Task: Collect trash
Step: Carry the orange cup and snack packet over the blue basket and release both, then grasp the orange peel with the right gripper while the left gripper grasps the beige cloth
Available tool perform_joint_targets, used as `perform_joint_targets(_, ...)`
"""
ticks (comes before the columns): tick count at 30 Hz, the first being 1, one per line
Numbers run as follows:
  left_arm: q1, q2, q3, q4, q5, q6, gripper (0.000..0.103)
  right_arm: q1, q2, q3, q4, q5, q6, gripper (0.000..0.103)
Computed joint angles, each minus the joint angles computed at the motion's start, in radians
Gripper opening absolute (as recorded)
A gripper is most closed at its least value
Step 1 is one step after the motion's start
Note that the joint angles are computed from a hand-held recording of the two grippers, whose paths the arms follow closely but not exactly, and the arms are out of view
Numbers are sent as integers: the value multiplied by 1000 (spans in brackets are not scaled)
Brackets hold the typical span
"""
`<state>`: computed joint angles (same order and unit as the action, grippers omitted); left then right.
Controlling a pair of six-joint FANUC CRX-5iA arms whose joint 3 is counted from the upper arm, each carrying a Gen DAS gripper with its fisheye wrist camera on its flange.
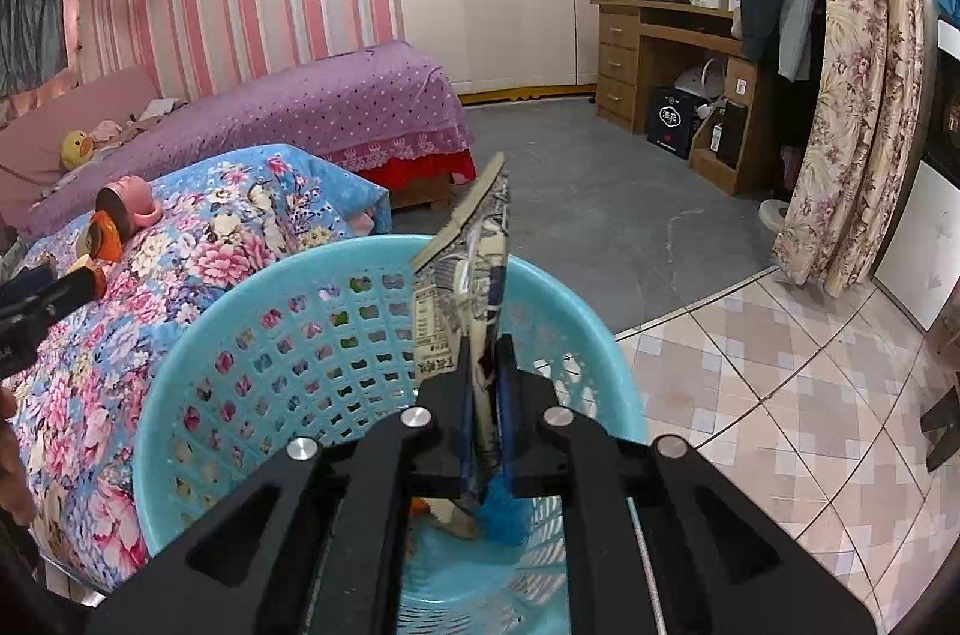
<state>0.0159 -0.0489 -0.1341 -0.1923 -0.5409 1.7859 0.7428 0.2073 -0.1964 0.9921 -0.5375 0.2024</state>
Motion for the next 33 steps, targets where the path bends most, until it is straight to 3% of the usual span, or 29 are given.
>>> perform_joint_targets(1, 7, -6, -5, 1, 0, -1, 95, 3, 3, 5, -3, -5, 3, 31)
perform_joint_targets(2, 20, -16, -13, 4, -3, -4, 95, 9, 7, 11, 2, -15, -6, 58)
perform_joint_targets(3, 24, -21, -16, 5, -6, -3, 95, 10, 6, 4, 21, -12, -26, 66)
perform_joint_targets(6, 50, -42, -37, 15, -6, -23, 95, 23, 11, 19, 12, -35, -31, 67)
perform_joint_targets(11, 97, -84, -78, 41, 0, -58, 95, 46, 22, 28, 93, -116, -135, 93)
perform_joint_targets(21, 215, -154, -160, 149, 16, -190, 96, 101, 81, 118, 108, -206, -157, 98)
perform_joint_targets(28, 312, -194, -227, 265, 54, -315, 97, 130, 114, 172, 85, -155, -172, 98)
perform_joint_targets(33, 370, -198, -276, 355, 80, -398, 97, 159, 154, 221, 96, -171, -166, 98)
